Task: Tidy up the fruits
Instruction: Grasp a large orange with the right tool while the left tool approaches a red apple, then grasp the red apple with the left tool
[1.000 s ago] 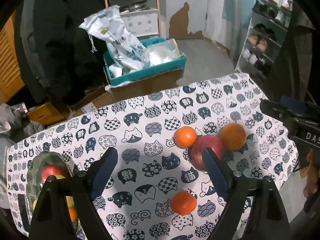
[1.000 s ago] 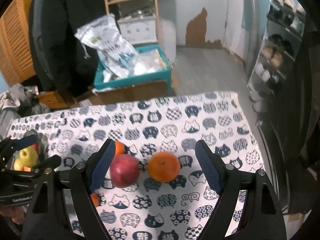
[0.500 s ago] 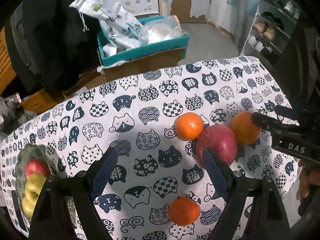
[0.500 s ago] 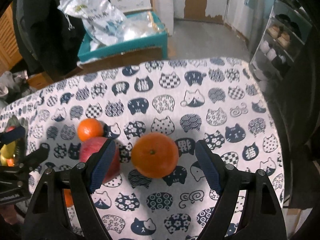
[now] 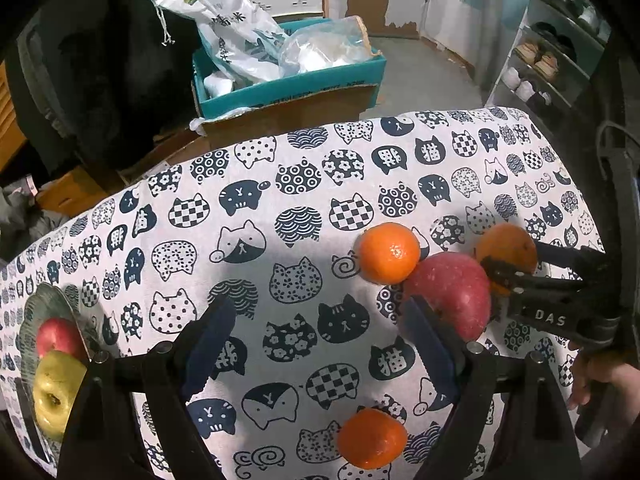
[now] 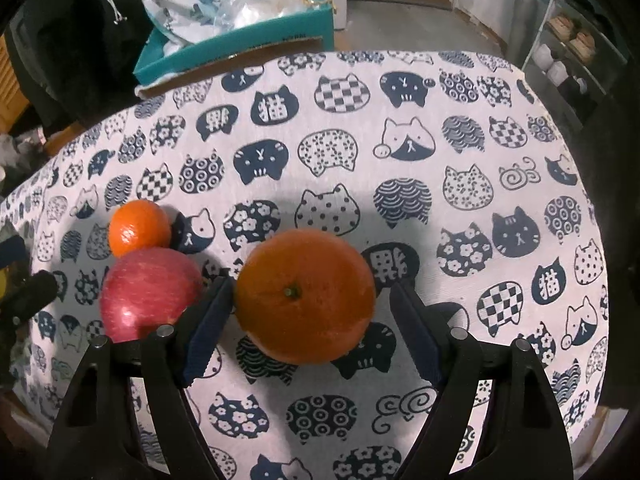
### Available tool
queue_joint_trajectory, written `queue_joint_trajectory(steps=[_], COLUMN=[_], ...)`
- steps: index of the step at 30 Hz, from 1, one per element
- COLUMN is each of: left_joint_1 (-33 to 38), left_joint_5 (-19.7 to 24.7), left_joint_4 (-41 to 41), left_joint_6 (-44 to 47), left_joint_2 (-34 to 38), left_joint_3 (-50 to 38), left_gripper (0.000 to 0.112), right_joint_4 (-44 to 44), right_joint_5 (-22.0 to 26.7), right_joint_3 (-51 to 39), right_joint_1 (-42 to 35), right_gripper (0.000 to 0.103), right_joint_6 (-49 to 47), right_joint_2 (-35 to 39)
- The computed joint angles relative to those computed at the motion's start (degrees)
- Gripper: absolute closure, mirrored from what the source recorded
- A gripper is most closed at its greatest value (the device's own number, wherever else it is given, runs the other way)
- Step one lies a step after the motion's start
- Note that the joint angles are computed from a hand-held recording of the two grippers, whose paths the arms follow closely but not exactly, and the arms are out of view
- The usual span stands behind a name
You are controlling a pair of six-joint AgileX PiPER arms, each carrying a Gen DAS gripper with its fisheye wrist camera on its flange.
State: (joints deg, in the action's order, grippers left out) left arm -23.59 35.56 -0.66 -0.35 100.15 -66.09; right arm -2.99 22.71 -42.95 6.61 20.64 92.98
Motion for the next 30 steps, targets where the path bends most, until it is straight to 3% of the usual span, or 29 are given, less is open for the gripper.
queue_joint_trajectory(steps=[3, 10, 22, 30], left_joint_1=[-0.21, -1.13, -4.56, -8.01], left_joint_5=[0.04, 0.45, 2.02, 0.71], left_joint_4=[-1.32, -7.15, -15.12, -13.33], left_joint_6=[1.14, 5.37, 8.40, 4.94], left_joint_2=[0.17, 0.54, 3.30, 6.58], left_joint_3=[-0.17, -0.83, -2.73, -3.56], left_gripper=[0.025, 0.025, 0.024, 0.024], right_joint_4=[4.18, -0.03, -6.29, -4.08], right_joint_5=[-1.52, -0.99, 3.87, 5.96], right_joint_3=[0.32, -0.03, 4.06, 6.14], right_joint_1=[-0.66, 0.39, -3.24, -7.23], right_gripper=[0.031, 0.033, 0.033, 0.033], right_joint_6=[-4.54, -0.32, 6.05, 3.63], right_joint_2=[0.62, 0.84, -12.30, -17.31])
